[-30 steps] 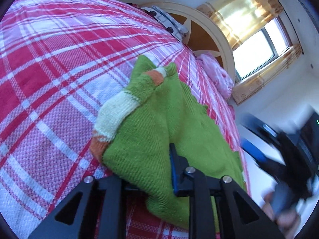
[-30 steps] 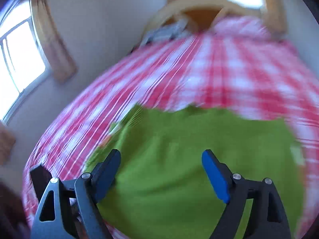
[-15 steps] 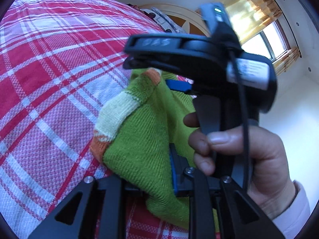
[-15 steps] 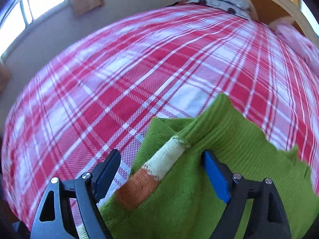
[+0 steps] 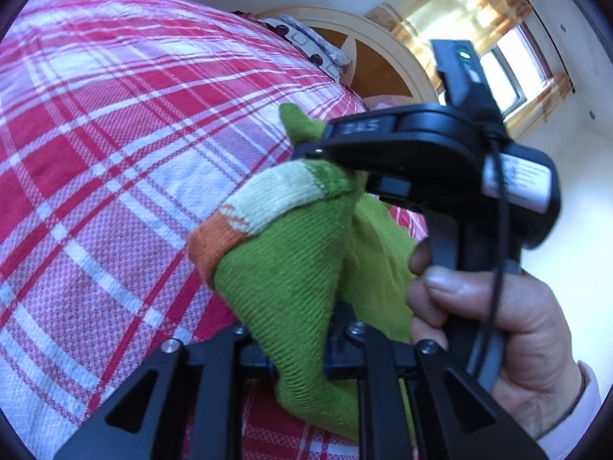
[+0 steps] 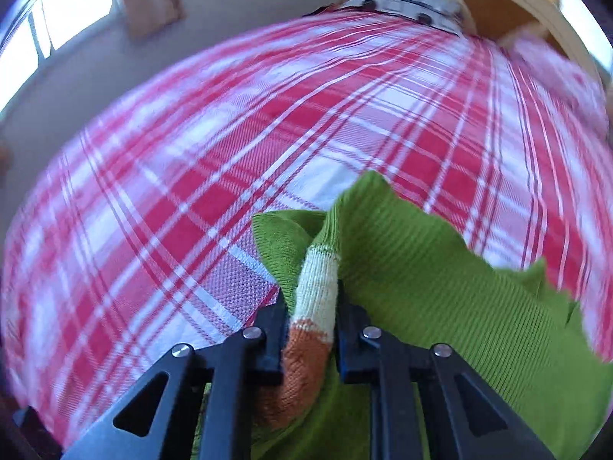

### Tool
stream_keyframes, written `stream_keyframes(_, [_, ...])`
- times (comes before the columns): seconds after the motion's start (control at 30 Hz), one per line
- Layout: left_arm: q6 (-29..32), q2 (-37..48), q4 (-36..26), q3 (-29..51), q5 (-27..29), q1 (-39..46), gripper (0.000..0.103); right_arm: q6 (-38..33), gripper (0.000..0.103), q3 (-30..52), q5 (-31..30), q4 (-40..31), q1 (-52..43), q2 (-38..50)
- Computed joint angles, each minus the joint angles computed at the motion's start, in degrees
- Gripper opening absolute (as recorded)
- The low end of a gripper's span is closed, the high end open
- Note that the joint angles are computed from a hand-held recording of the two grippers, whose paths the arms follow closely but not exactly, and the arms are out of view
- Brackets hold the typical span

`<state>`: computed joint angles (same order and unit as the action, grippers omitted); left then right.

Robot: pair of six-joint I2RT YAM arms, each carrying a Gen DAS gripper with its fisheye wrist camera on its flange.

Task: Fold small clothes

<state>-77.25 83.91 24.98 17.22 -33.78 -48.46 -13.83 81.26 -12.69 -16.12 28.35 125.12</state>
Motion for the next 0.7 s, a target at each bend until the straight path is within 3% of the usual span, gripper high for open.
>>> stream_keyframes(0.2, [2.8,-1.1,-17.8,9.0,-4.6,-2.7,0.017,4.3,0.017,-3.0,-9.5,1.1,-5.2,-3.3])
stream_keyframes(0.47, [8.5,1.2,-31.1,19.3,-13.0,-9.8,0.017,4.0,0.017,-9.3,-17.9,1.6,-13.3,-11.1])
stream_keyframes(0.57, [13.7,4.6,-33.3,25.2,-15.6,-12.8,0.017,2.2,0.017,-10.5,-21.1,0.6,-17.8,-13.4])
stream_keyframes(0.7, [20.6,10.2,-31.2,31.6,-14.6,-13.5,0.017,-1.0,0.017,-9.3,-24.6,-3.3,-24.5,-14.7])
